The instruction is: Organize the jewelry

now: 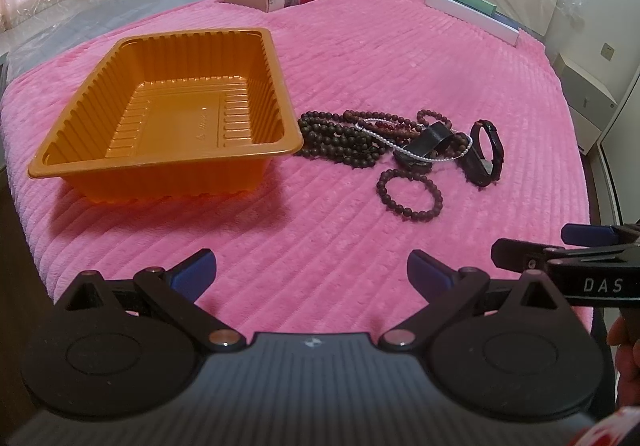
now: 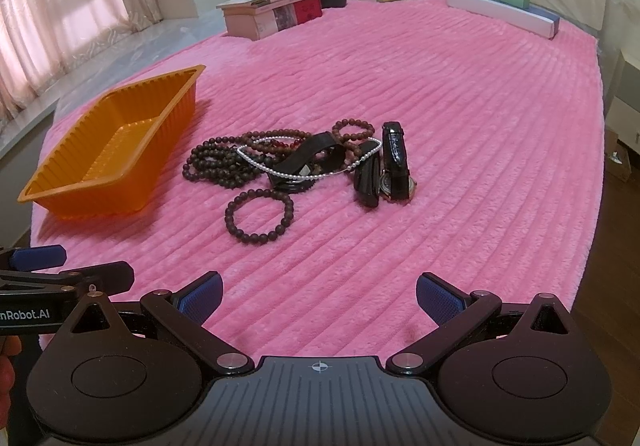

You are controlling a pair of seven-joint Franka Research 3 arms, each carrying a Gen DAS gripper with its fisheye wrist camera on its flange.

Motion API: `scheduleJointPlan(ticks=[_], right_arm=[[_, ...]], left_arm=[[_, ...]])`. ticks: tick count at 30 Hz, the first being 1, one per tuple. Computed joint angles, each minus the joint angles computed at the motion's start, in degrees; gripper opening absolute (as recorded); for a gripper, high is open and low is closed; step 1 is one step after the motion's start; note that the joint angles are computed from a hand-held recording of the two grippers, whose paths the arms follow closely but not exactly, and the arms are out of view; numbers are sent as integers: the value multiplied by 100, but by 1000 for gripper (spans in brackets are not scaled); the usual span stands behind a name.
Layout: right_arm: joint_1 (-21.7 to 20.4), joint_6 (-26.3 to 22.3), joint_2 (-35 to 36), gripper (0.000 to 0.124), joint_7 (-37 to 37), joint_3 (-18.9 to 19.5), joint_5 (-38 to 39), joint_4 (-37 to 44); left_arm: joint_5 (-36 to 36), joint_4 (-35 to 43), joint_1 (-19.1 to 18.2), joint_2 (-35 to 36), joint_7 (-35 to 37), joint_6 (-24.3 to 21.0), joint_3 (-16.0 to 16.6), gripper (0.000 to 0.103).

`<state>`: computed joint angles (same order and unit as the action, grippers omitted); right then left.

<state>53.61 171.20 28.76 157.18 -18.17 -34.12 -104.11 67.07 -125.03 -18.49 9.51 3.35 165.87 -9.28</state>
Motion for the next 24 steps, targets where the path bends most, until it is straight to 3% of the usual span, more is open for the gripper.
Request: scheduleJointPlan(ticks=[24], right_arm=[[9, 0, 8, 102, -57, -9, 62, 1]], left_arm=[[-44, 1, -5, 12, 30, 30, 8, 101]])
